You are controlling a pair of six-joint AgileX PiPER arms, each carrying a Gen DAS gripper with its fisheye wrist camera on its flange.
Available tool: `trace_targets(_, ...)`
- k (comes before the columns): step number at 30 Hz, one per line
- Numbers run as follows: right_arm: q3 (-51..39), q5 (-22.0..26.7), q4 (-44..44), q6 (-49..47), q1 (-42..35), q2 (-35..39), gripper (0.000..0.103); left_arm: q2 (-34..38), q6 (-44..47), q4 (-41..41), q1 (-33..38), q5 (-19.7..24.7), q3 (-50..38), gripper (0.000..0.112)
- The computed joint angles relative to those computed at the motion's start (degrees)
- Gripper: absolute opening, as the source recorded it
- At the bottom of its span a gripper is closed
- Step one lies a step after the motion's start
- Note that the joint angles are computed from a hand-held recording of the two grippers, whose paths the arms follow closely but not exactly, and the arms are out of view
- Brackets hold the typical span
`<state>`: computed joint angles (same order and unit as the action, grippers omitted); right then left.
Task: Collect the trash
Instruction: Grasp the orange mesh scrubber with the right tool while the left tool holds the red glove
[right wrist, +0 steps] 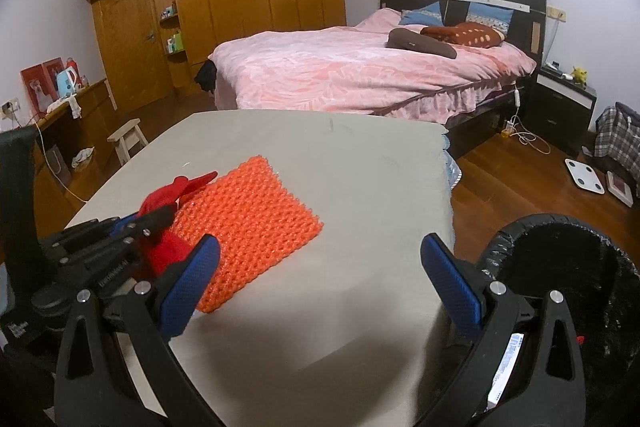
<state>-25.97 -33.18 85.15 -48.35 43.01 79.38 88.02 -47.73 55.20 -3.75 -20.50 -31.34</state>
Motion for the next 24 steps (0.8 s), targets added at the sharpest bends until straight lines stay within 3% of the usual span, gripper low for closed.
trace_targets(8, -1.58, 0.99, -1.49, 0.3, -0.44, 1.35, 0.098, -3.13, -6.41, 9.58, 5.89, -2.12, -0.09, 0.007)
trace_targets(19, -6.86, 3.28, -5.11, 3.72, 1.47, 8.44, 0.098, -1.11, 3.67, 3.01, 11.67, -1.74, 0.32, 0.007)
trace_targets(24, -9.76, 5.15, -4.71, 3.16, 2.35, 12.25, 0.098, 1.17, 3.96, 3.69, 13.58, -2.8, -0.18, 0.007)
